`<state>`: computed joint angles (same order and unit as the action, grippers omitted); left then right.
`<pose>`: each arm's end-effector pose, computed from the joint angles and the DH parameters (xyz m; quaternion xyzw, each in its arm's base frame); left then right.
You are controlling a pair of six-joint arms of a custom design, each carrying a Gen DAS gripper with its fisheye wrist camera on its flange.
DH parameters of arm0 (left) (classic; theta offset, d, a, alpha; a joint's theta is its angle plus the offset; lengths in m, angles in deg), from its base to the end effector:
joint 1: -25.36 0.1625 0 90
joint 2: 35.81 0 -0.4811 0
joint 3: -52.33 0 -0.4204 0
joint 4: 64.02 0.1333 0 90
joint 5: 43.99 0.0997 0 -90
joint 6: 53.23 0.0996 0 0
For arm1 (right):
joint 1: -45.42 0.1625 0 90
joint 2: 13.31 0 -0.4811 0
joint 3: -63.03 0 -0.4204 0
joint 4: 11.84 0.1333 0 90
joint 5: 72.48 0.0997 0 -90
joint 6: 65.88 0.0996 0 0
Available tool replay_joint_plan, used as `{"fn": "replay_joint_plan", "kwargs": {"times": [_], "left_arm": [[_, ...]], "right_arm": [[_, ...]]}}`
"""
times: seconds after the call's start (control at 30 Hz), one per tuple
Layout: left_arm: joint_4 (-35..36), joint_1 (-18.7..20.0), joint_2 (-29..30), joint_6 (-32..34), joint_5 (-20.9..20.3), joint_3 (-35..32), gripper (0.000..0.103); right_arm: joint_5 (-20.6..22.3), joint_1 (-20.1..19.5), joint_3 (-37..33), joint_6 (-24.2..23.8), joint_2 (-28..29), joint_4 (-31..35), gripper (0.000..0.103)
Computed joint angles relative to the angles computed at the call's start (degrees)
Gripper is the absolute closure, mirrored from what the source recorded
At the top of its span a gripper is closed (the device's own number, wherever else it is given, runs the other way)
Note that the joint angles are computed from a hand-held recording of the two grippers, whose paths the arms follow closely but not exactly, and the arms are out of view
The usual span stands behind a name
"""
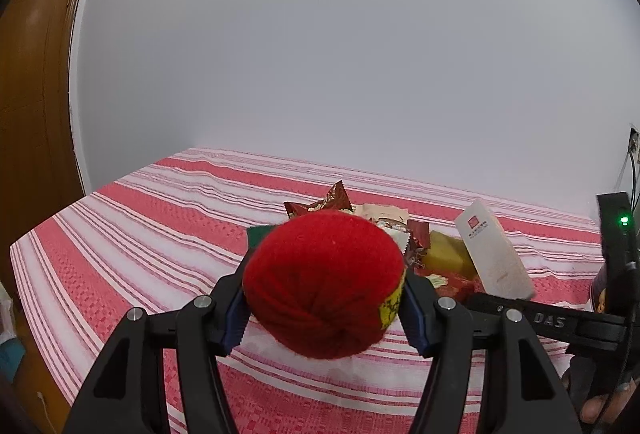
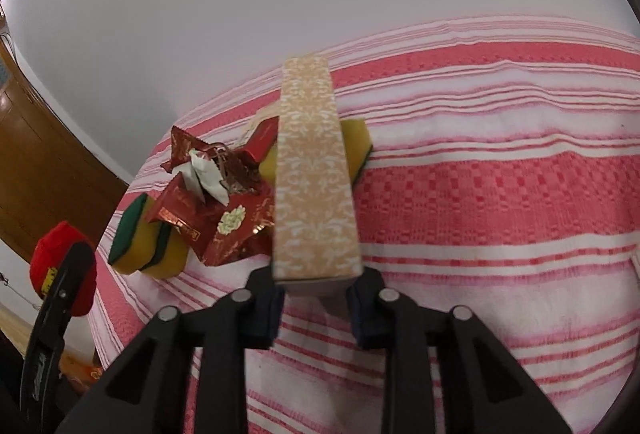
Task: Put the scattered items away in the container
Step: 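Grasp the long patterned box with the right tool while the left tool holds the ball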
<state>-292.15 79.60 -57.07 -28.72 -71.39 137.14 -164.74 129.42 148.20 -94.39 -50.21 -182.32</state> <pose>-0.2328 -0.7027 0.0445 0.0691 0.7459 -0.5557 0.3606 0.0448 -0.8111 0.1066 0.1821 -0.9432 0.2592 0.1004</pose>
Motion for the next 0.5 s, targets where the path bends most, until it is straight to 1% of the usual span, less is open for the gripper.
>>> {"fn": "replay_joint_plan", "kwargs": {"times": [0.03,0.07,0.1,0.13,0.2,0.23,0.27,0.3,0.33,0.43,0.47,0.5], "left_arm": [[0.13,0.1,-0.02,-0.21,0.01,-0.01,0.038],[-0.08,0.18,0.02,-0.05,-0.05,-0.09,0.038],[-0.34,0.22,0.09,0.27,-0.2,-0.22,0.038],[-0.51,0.27,0.21,0.64,-0.36,-0.44,0.038],[-0.31,0.36,0.38,1.12,-0.35,-0.79,0.038],[-0.03,0.35,0.38,1.22,-0.24,-0.85,0.038],[0.07,0.29,0.36,1.38,-0.18,-0.86,0.038],[-0.15,0.27,0.42,1.71,-0.14,-0.93,0.038],[-0.6,0.25,0.54,2.22,-0.05,-1.08,0.038],[-1.92,0.21,0.86,3.48,0.1,-1.45,0.038],[-2.55,0.11,0.9,3.87,0.24,-1.34,0.038],[-3.23,-0.04,0.97,4.24,0.49,-1.22,0.038]], "right_arm": [[-0.51,0.12,0.73,-0.2,-0.1,-2.22,0.036],[-1.63,0.39,1.44,-0.27,0.02,-5.6,0.013],[-2.04,0.54,1.84,-0.31,0.17,-8.17,0.005],[-1.42,0.43,2.09,-0.14,0.14,-9.44,0.004],[0.08,0.05,1.87,0.96,0.18,-9.26,0.005],[-0.12,-0.03,1.39,1.68,0.41,-8.63,0.007],[-0.28,-0.14,0.97,2.36,0.51,-7.7,0.019],[0.18,-0.35,0.25,2.98,0.68,-5.85,0.035],[0.42,-0.47,-0.48,3.51,1.0,-4.62,0.039],[1.69,-0.95,-1.91,5.59,1.62,-2.87,0.066],[3.29,-1.43,-2.7,6.6,1.7,-0.59,0.077],[4.82,-1.94,-2.53,7.36,1.47,0.24,0.078]]}}
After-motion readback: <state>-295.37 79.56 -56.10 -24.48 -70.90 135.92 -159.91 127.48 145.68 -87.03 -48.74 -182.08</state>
